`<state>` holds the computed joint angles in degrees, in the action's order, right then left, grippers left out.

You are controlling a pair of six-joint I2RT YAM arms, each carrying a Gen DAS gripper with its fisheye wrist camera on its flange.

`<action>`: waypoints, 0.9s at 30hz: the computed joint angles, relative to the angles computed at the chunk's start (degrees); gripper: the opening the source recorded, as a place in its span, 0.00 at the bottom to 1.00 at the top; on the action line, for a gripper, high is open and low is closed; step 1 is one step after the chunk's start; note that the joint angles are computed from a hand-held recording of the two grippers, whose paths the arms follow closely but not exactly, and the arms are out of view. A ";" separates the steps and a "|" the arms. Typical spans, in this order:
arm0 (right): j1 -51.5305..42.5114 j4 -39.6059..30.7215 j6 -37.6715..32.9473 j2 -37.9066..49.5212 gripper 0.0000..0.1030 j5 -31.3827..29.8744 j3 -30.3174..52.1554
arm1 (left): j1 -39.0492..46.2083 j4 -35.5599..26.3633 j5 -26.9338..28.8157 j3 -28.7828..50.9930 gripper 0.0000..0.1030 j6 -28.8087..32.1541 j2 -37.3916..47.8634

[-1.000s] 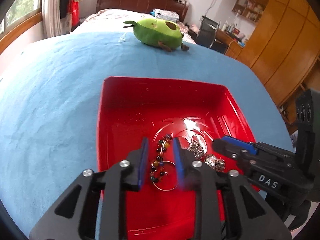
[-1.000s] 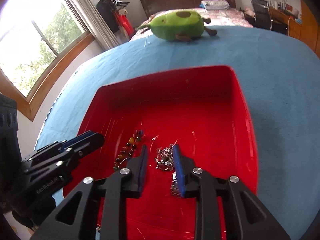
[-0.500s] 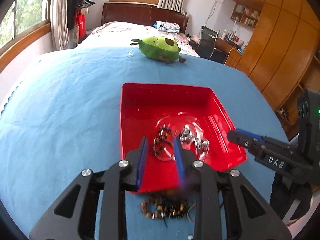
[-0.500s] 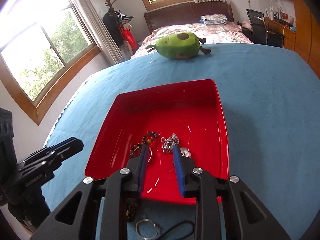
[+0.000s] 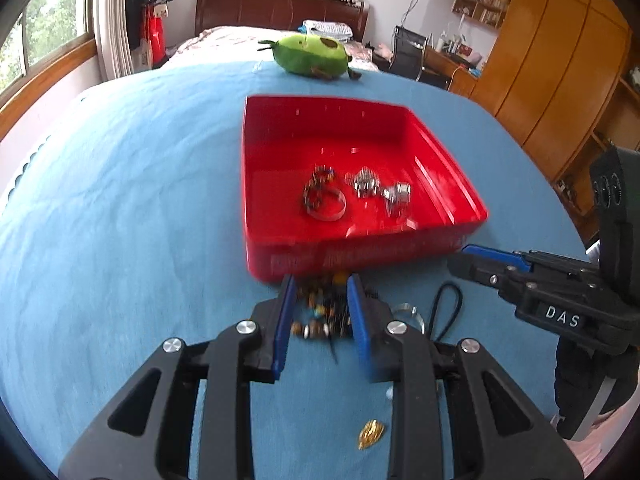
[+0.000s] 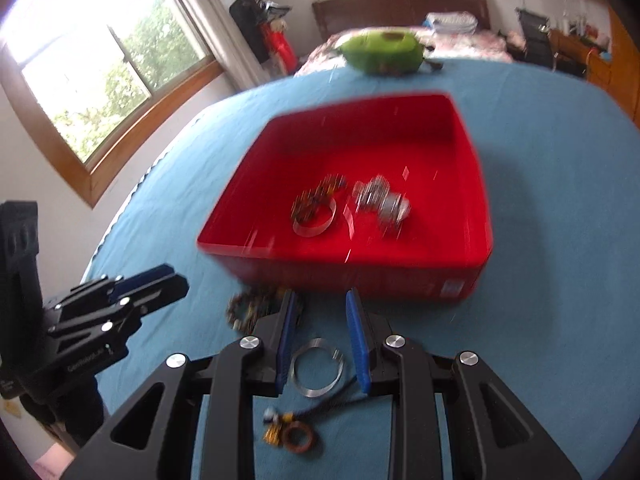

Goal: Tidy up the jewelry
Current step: 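Withdraw both tools from the tin toward the remaining jewelry, then grasp the gold pendant with the left tool while the right grasps the silver key ring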

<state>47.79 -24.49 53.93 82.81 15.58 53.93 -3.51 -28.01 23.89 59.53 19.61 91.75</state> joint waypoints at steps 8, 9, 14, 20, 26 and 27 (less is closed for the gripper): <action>3.35 4.49 4.97 -0.77 0.26 0.20 -6.50 | 1.91 0.66 0.20 -9.84 0.26 5.67 -2.85; 3.65 4.78 5.48 -0.79 0.26 0.36 -6.92 | 2.24 0.28 0.50 -11.18 0.26 7.02 -3.35; 4.61 5.21 6.75 -1.16 0.26 0.56 -7.81 | 3.71 -1.58 1.95 -15.41 0.26 11.48 -4.26; 5.31 5.46 6.97 -0.47 0.26 0.22 -7.18 | 1.94 0.36 1.31 -18.55 0.26 11.04 -5.07; 4.98 5.75 7.25 -0.56 0.26 -0.62 -7.49 | -1.22 1.57 -0.75 -18.53 0.27 9.60 -3.98; 4.91 5.80 7.27 -0.49 0.26 -0.70 -7.47 | -1.61 1.71 -0.98 -18.41 0.27 9.53 -3.35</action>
